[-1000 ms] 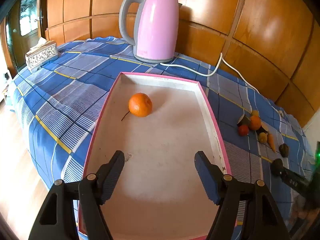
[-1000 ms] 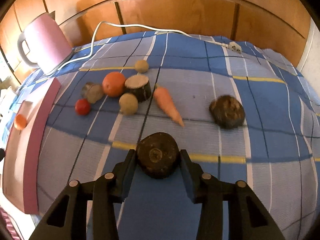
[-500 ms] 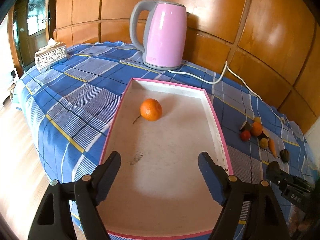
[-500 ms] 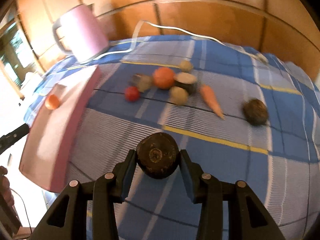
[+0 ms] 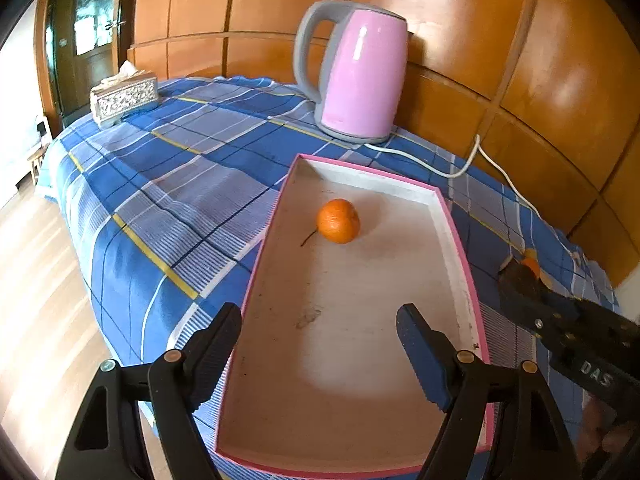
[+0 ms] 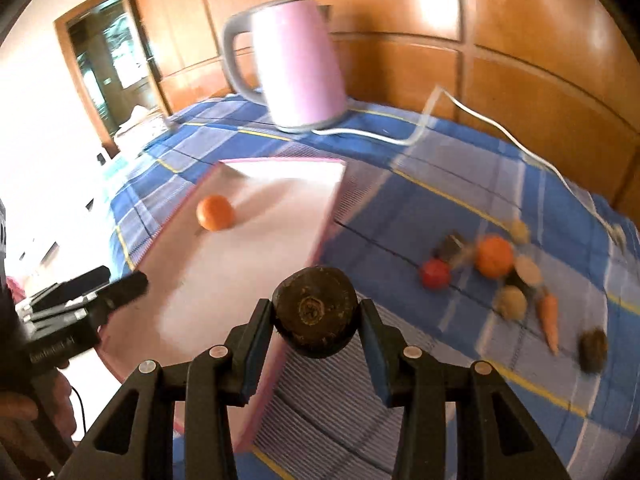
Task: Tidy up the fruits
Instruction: 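Carry the dark root with the right tool into the tray and release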
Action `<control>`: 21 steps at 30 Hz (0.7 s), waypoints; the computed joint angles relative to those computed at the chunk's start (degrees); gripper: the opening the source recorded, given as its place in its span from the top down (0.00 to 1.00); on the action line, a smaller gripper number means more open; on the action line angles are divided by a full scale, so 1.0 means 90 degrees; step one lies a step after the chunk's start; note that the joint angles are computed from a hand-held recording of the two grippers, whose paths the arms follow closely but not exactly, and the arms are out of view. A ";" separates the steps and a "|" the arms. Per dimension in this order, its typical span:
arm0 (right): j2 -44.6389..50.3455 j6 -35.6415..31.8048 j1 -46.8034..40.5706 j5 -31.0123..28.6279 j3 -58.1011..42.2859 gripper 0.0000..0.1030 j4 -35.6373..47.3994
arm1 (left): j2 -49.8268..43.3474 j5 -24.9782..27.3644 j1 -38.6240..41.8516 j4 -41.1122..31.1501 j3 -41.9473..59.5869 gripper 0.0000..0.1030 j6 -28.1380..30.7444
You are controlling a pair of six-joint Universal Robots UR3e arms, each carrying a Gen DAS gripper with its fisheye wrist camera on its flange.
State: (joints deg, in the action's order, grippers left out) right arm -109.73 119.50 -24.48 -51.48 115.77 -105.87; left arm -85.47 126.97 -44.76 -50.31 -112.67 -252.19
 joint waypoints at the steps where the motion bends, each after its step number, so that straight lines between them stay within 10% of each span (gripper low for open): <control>1: 0.0055 0.0145 0.0171 -0.0027 0.0000 0.58 -0.0179 | 0.0042 0.0000 0.0021 -0.0007 -0.0043 0.22 -0.0025; 12: 0.1736 0.2025 0.2159 -0.0750 -0.0722 0.57 -0.2337 | 0.0188 -0.0014 0.0117 0.0030 -0.0249 0.22 -0.0071; 21: 0.1359 0.2030 0.1867 -0.0731 -0.0299 0.57 -0.2451 | 0.0156 -0.0036 0.0121 0.0088 -0.0270 0.22 -0.0054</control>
